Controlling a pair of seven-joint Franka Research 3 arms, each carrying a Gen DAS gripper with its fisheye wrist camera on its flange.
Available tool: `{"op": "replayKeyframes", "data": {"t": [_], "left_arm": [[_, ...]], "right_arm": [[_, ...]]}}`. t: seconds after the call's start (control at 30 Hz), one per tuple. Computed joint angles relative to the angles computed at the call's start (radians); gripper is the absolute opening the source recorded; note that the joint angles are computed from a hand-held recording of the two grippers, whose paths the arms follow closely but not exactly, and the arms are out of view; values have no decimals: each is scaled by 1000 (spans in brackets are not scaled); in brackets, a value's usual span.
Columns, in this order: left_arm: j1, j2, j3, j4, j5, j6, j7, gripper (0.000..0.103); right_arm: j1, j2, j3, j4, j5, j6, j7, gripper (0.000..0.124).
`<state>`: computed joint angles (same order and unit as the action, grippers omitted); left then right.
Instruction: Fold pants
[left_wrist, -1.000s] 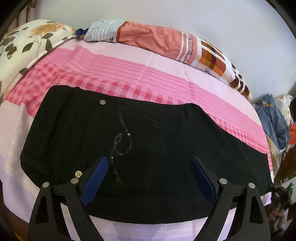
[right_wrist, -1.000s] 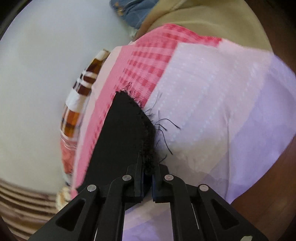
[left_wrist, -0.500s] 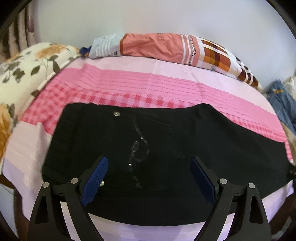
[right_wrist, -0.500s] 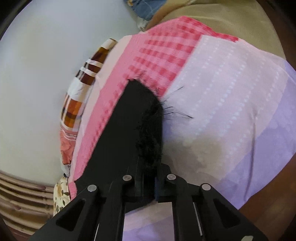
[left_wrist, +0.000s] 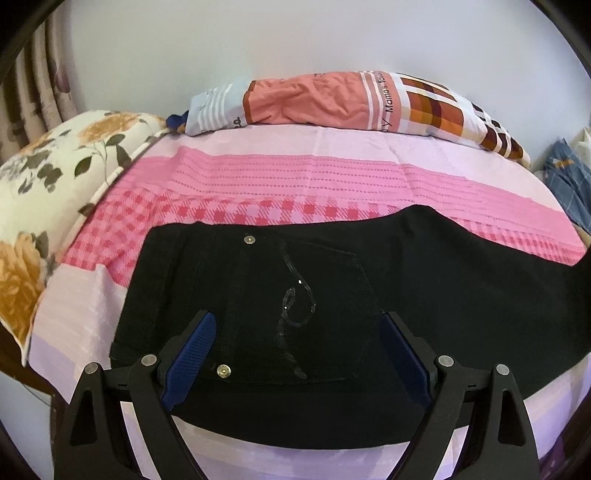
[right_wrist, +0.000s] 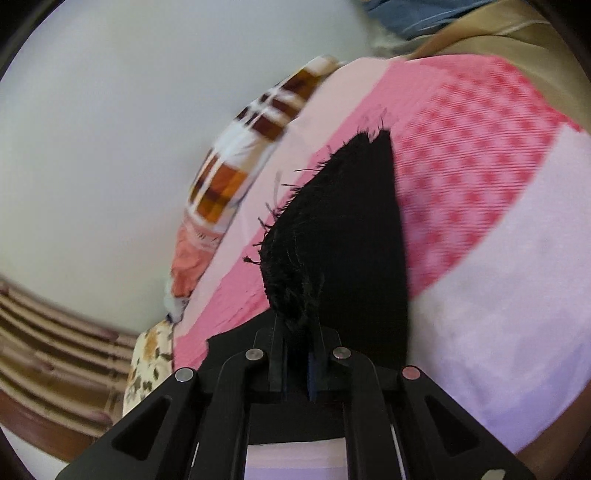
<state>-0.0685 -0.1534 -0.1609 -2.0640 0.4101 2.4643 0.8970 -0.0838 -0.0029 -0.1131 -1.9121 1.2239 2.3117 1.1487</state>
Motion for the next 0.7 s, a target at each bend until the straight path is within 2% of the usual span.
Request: {"op": "replayKeyframes", "data": {"t": [0.23, 0.43, 0.7], "left_arm": [[-2, 6, -1, 8, 5, -25, 12, 90], [4, -2, -3, 14, 43, -53, -1, 90], [21, -44, 19, 1, -14, -85, 16, 90]], "right_arm": [[33, 71, 46, 89, 18, -59, 5, 9], [35, 90, 60, 93, 24, -72, 34, 9], [26, 86, 60, 90, 46, -91, 37, 9]]}}
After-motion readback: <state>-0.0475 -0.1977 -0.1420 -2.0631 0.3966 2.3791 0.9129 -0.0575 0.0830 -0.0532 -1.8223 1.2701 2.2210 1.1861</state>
